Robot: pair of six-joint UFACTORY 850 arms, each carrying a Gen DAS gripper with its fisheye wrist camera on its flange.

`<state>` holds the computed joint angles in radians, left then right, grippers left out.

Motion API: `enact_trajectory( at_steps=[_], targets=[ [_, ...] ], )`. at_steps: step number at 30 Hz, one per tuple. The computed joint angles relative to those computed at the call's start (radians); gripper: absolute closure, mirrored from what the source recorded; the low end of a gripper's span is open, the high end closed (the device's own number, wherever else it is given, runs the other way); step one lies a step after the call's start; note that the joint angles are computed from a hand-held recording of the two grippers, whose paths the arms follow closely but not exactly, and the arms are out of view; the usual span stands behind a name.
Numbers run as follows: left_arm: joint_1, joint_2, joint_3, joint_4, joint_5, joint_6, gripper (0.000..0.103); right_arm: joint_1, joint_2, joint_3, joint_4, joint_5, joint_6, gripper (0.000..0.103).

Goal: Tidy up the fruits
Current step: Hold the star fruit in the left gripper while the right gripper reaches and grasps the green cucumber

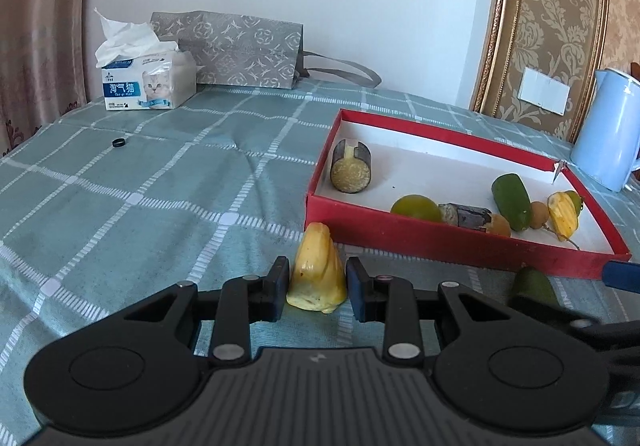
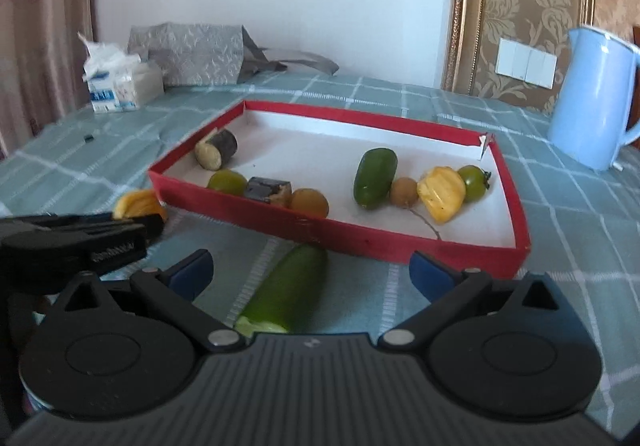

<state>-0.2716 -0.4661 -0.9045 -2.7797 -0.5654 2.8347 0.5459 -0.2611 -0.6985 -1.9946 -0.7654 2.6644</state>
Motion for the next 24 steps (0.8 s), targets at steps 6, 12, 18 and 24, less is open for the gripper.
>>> enact_trajectory(
  at_steps=[6,12,18,24],
  targets=[
    [-0.002,0.0,-0.001,-0.004,0.005,0.01,0.072,0.006,-0.045,-0.018,0.07,-0.017,-0.051,0.0],
    [-0.003,0.0,-0.001,-0.005,0.006,0.013,0.072,-0.022,-0.049,-0.007,0.045,0.024,-0.047,0.0],
    [-0.003,0.0,0.0,-0.005,0.006,0.013,0.072,-0.032,-0.045,0.002,0.01,0.028,-0.016,0.001],
    [-0.002,0.0,0.0,-0.004,0.006,0.012,0.072,-0.027,-0.027,0.01,-0.066,0.047,-0.031,0.054]
  ],
)
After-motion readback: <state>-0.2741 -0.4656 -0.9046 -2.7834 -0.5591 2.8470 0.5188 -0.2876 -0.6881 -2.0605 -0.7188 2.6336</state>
